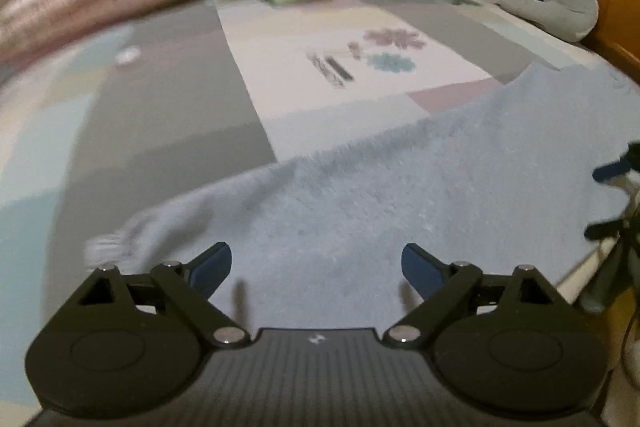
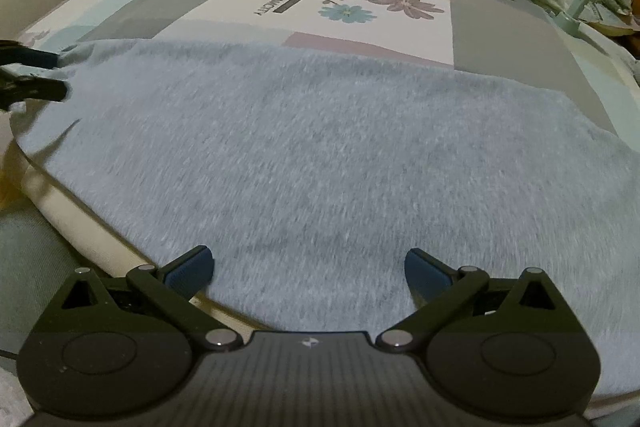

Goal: Fold clothes

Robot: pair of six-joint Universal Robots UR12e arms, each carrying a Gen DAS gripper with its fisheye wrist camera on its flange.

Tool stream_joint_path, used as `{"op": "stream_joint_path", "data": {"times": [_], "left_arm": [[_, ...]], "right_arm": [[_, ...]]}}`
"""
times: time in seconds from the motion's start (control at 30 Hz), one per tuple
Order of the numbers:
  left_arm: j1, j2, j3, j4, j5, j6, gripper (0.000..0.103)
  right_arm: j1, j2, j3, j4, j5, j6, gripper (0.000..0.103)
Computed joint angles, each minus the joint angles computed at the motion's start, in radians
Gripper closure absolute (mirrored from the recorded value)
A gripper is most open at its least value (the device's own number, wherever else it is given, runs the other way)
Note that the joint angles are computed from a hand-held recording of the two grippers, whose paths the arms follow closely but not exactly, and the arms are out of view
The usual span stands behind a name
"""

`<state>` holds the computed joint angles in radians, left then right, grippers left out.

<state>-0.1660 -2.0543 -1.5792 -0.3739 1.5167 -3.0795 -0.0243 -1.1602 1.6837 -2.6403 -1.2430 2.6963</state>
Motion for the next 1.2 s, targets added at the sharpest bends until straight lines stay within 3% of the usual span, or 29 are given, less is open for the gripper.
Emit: {"op": "stream_joint_path", "data": {"times": [0.1,0.2,0.33,0.53,0.67,0.77,0.93,1.03,1.13,1.2], "left_arm": [[0.012,-0.007,-0.003,-0.034,0.0,-0.042,0.011],[0.033,0.015,-0.05,0.003,-0.014,-0.079,0.011],[0.041,0.031,-0.045,-0.028,0.018,-0.113,0.011],[0.051,-0.022,0.021,0.012,-0.089,-0.135,0.011],[0.027,-0.038,0.045,-0.055,0.104,-0.19,0.012],[0.024,-0.017,0.027,-0.047,0.114,-0.215,0.012],[-0.016,0.005,-0.001,0.008,0.16,-0.092,0.011],[-0.04,0.011,-0.021,0.003,0.199,-0.03,0.011],[-0.055,0.022,-0.052,0.0,0.249,-0.019,0.011],[-0.047,0.036,-0.082,0.022,0.234,-0.046,0.01]], "right_arm": [[-0.002,0.001,0.003,-0.009,0.005,-0.001,0.0],[-0.004,0.002,0.002,-0.009,0.009,-0.004,0.0],[-0.004,0.002,0.006,-0.02,0.01,-0.003,0.0],[-0.003,0.0,0.013,-0.037,0.009,0.002,0.0],[-0.003,-0.001,0.016,-0.042,0.012,0.002,0.0],[-0.005,0.002,0.016,-0.049,0.018,0.0,0.0],[-0.008,-0.009,0.019,-0.049,0.029,-0.014,0.0],[-0.025,-0.025,0.042,-0.114,0.057,-0.03,0.0],[-0.032,-0.034,0.049,-0.124,-0.002,-0.002,0.0],[-0.037,-0.03,0.044,-0.086,-0.039,0.031,0.0]]}}
